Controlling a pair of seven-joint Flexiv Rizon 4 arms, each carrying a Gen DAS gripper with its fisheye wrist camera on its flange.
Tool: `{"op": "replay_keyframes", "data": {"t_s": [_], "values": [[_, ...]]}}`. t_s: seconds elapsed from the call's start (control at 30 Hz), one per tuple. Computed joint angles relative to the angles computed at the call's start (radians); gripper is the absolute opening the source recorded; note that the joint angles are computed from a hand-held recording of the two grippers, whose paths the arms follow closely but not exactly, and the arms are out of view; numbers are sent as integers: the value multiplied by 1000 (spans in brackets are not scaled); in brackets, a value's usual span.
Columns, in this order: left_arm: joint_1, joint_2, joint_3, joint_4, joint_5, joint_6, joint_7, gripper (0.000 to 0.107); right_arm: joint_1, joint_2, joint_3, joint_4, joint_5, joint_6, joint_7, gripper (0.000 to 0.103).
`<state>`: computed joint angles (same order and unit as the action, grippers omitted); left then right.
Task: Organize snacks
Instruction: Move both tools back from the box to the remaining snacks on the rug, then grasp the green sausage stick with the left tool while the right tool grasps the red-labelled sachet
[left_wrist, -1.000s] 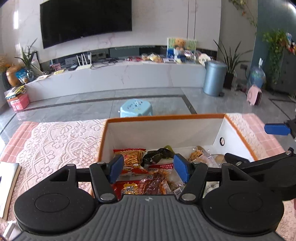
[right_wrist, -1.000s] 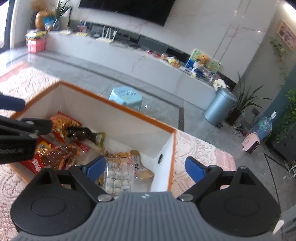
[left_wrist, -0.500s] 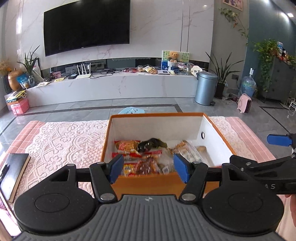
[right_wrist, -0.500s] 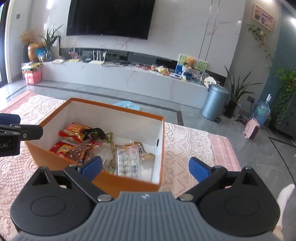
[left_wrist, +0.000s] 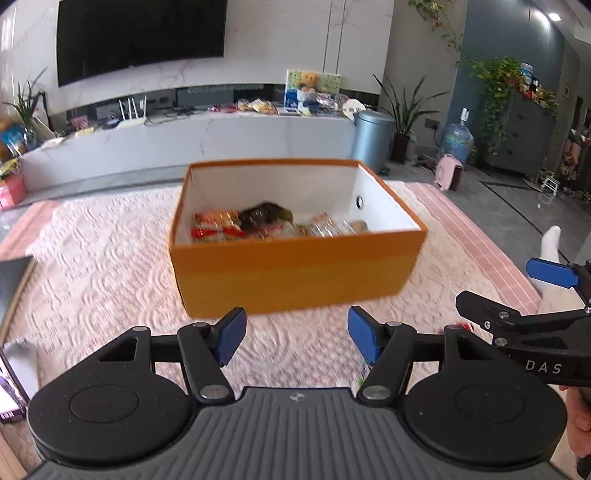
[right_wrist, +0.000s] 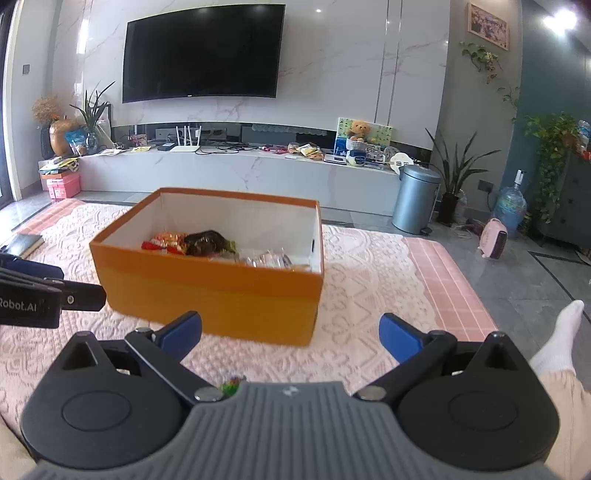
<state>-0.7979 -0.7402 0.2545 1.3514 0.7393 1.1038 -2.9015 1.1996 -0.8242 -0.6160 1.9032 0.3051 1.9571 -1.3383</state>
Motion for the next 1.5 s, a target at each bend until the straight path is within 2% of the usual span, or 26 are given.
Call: {"op": "replay_keyframes", "data": {"t_s": [0.17, 0.43, 0.8, 1.0, 1.2, 1.5], "values": [[-6, -11, -7, 25, 4, 58, -2, 74, 52, -31, -28, 41, 46, 32, -14, 99], [-33, -49, 17, 33, -12, 137, 20, 74, 43, -59, 21, 67, 92, 90, -88, 99], [-47, -95, 52, 23, -113, 162, 58, 74, 31, -108, 33, 42, 93, 52, -90, 99], [-40, -118, 62, 21, -160, 187, 77, 74, -19, -96, 68, 22, 46, -5, -35, 99], [-37, -146, 74, 14, -208, 216, 102, 74, -43, -113, 57, 4, -6, -44, 56, 99], [17, -191, 30, -7, -330, 242, 249, 71, -52, -142, 21, -15, -74, -83, 181, 99]]}}
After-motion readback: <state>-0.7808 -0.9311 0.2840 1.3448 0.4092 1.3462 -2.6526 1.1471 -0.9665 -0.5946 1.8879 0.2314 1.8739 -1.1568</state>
